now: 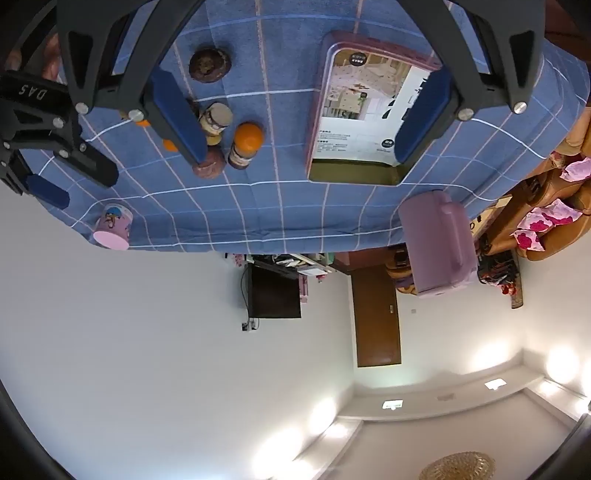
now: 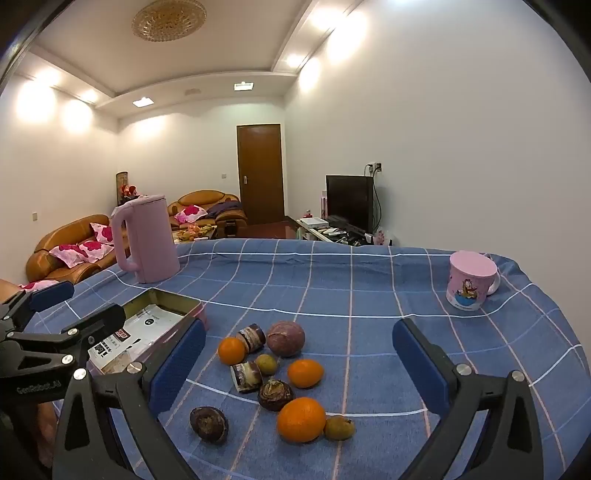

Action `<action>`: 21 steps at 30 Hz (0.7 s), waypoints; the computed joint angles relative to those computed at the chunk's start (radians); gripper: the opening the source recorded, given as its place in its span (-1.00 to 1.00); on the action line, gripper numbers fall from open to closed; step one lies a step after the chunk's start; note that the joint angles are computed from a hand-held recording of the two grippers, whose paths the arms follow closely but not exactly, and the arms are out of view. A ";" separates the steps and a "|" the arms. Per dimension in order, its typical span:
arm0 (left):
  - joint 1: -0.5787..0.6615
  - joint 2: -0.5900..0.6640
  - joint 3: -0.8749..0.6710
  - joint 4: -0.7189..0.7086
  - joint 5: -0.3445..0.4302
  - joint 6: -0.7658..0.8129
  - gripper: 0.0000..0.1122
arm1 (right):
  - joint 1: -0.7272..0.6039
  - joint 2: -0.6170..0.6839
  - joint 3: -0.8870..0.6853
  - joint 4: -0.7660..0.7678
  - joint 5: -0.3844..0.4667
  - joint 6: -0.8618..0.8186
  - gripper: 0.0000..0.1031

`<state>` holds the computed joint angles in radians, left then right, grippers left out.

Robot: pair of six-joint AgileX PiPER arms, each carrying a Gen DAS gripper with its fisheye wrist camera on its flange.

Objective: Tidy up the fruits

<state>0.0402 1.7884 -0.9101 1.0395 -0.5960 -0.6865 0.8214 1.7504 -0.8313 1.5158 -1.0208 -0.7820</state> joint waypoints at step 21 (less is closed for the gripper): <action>0.000 -0.002 0.019 -0.020 -0.006 0.030 0.84 | 0.008 0.007 0.026 -0.020 -0.004 0.063 0.98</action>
<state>0.0397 1.7862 -0.8908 1.0197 -0.6016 -0.6567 0.8297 1.7572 -0.8055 1.4959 -1.0246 -0.7191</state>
